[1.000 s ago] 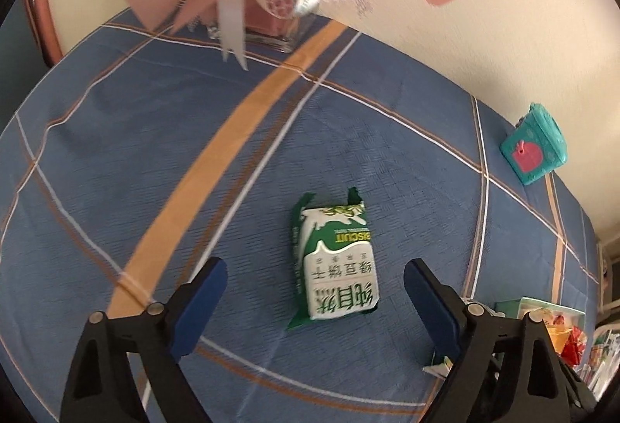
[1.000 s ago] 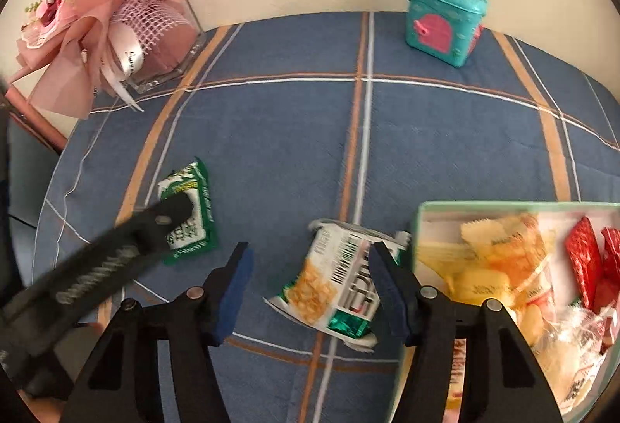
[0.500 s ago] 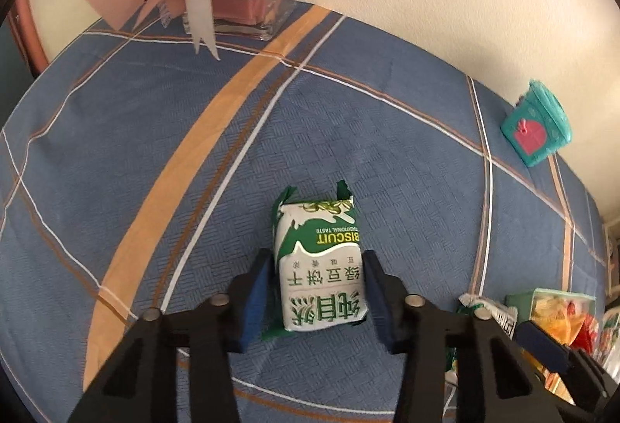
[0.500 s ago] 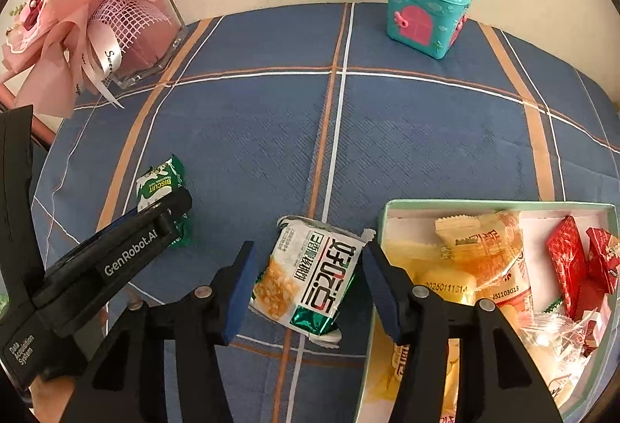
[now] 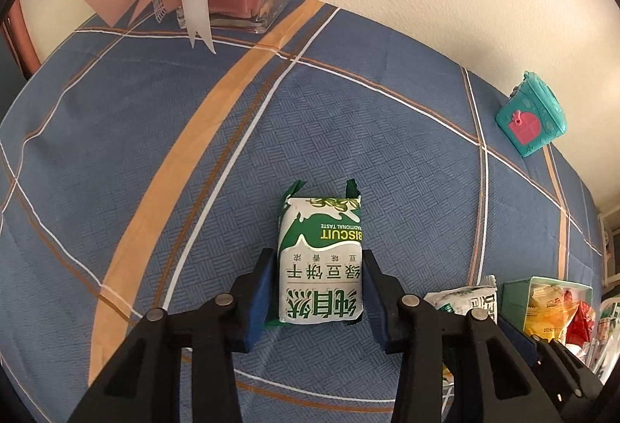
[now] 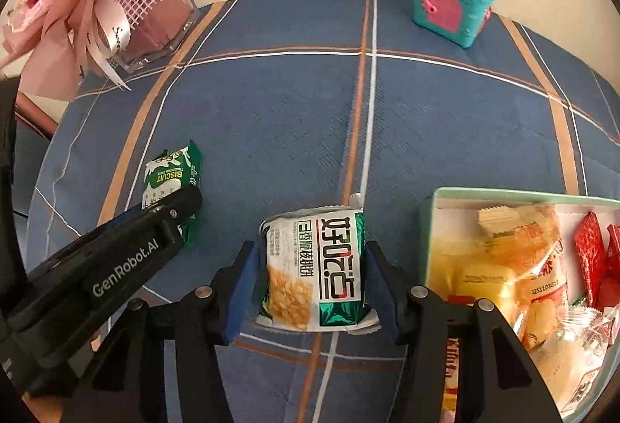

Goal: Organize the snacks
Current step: 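Grasp the white-green snack bag with the right tool while the left tool grasps the green biscuit pack, then carry both snacks into the white tray and open both tools to release them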

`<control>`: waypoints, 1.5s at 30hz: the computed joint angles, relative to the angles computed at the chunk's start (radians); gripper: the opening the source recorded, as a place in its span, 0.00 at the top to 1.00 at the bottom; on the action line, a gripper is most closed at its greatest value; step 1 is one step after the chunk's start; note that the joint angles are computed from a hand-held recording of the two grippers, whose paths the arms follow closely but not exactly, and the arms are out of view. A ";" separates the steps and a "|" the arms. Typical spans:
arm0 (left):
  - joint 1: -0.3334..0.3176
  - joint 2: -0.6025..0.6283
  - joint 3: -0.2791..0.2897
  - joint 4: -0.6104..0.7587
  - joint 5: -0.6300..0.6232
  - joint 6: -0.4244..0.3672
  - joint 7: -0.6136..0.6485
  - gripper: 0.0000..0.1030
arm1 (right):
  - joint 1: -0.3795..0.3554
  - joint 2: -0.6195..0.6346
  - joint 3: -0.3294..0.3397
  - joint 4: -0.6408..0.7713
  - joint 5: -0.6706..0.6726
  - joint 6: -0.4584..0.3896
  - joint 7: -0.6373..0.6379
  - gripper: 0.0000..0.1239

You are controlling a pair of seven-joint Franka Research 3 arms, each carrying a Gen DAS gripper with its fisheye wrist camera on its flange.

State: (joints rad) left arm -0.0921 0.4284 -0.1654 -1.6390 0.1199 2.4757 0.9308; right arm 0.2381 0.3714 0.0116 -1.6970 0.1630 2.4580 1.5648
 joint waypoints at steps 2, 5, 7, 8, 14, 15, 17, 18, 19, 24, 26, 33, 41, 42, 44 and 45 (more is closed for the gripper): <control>-0.001 -0.003 0.001 -0.003 0.002 0.000 -0.005 0.57 | 0.014 0.007 -0.007 0.002 -0.027 0.011 0.016 0.60; -0.004 -0.015 0.006 -0.013 0.009 0.000 -0.020 0.59 | 0.011 -0.003 -0.005 -0.010 -0.023 0.022 0.014 0.60; -0.005 -0.031 0.010 -0.028 0.016 0.001 -0.032 0.59 | 0.007 -0.015 -0.005 -0.022 -0.018 0.028 0.013 0.60; -0.003 -0.041 0.010 -0.038 0.016 0.004 -0.035 0.59 | 0.005 -0.022 -0.005 -0.025 -0.018 0.028 0.012 0.60; 0.003 -0.128 0.007 -0.113 0.012 0.027 -0.058 0.59 | -0.004 -0.083 -0.001 -0.064 -0.007 0.022 0.002 0.60; 0.001 -0.150 0.007 -0.131 0.017 0.031 -0.063 0.59 | -0.005 -0.100 -0.001 -0.076 -0.008 0.021 0.000 0.60; 0.000 -0.183 0.007 -0.157 0.023 0.035 -0.066 0.59 | -0.003 -0.119 0.000 -0.087 -0.017 0.019 -0.002 0.60; -0.005 -0.190 0.006 -0.154 0.028 0.031 -0.075 0.59 | -0.004 -0.138 -0.001 -0.103 -0.021 0.021 -0.005 0.60; -0.005 -0.204 0.006 -0.165 0.030 0.031 -0.076 0.59 | -0.004 -0.151 -0.001 -0.116 -0.025 0.025 -0.001 0.60; -0.015 -0.271 0.002 -0.219 0.042 0.034 -0.097 0.59 | -0.009 -0.224 0.000 -0.183 -0.044 0.043 0.003 0.60; -0.022 -0.303 -0.005 -0.251 0.039 0.043 -0.099 0.59 | -0.019 -0.266 0.001 -0.224 -0.033 0.052 -0.006 0.60; -0.074 -0.383 -0.042 -0.330 0.008 0.087 -0.079 0.59 | -0.059 -0.405 -0.003 -0.384 0.023 0.069 -0.056 0.60; -0.163 -0.360 -0.090 -0.292 0.000 0.064 -0.040 0.59 | -0.134 -0.553 -0.030 -0.567 0.023 0.077 -0.077 0.60; -0.177 -0.345 -0.098 -0.274 0.005 0.055 -0.032 0.59 | -0.147 -0.562 -0.034 -0.582 0.015 0.077 -0.074 0.60; -0.198 -0.318 -0.108 -0.243 0.003 0.045 -0.011 0.59 | -0.173 -0.573 -0.043 -0.605 0.006 0.074 -0.071 0.60; -0.207 -0.300 -0.115 -0.223 -0.002 0.040 0.003 0.59 | -0.185 -0.579 -0.051 -0.616 0.009 0.069 -0.074 0.60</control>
State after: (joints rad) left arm -0.2996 0.1285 -0.2800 -1.8616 0.1179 2.5156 0.9342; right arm 0.0532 -0.2074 -0.0394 -2.3127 0.1716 2.5266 1.4910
